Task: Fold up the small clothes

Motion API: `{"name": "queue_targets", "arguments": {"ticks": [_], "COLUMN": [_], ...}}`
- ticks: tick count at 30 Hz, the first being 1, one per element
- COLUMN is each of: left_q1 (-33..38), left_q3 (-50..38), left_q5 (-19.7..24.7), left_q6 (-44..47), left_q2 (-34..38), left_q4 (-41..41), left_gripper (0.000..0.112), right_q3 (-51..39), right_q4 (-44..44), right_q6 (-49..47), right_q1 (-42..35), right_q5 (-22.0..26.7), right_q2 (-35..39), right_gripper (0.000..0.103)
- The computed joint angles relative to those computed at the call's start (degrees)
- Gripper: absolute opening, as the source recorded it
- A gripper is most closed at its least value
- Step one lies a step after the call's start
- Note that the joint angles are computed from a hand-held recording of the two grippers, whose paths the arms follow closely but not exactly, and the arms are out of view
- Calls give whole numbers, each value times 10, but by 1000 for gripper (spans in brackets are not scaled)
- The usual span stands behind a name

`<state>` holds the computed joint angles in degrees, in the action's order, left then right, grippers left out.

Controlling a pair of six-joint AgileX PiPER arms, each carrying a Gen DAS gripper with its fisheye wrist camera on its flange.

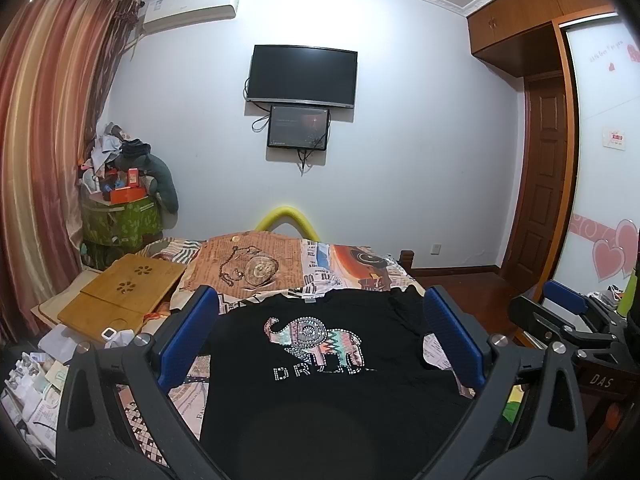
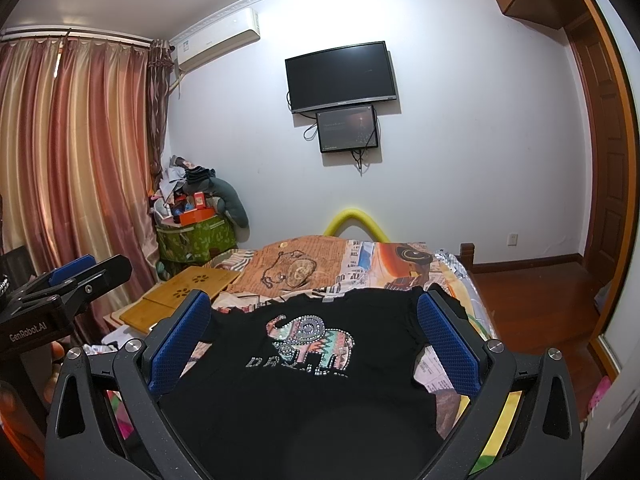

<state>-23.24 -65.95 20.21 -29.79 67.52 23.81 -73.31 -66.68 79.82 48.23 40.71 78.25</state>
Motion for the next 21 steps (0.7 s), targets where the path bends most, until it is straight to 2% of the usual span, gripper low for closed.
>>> {"name": "queue_targets", "arguments": {"ticks": [7,13,14,17,21], "left_q1": [29,95,108,133,149], "left_q3": [-25,-95,-122,-192,-326], "left_q5": [-1,7,20,51,104], "left_q6": [98,275,305,331,295], "left_q2": [28,106,132,197,309], "left_q4": [-102,-290,-320,-345,-285], "left_gripper": [103,103,103,103,103], "right_q3": [-6,-28,-33,-60,-116], "right_q4": [14,48,53,81,149], "right_q6": [-13,-55,-62,-104,-190], "right_q1": [-13,-58,-66,-100,-150], "right_q5": [-6,-37,-40,-57,-73], "right_q2": [8,33,39,63,111], "right_gripper": [103,103,103,103,103]}}
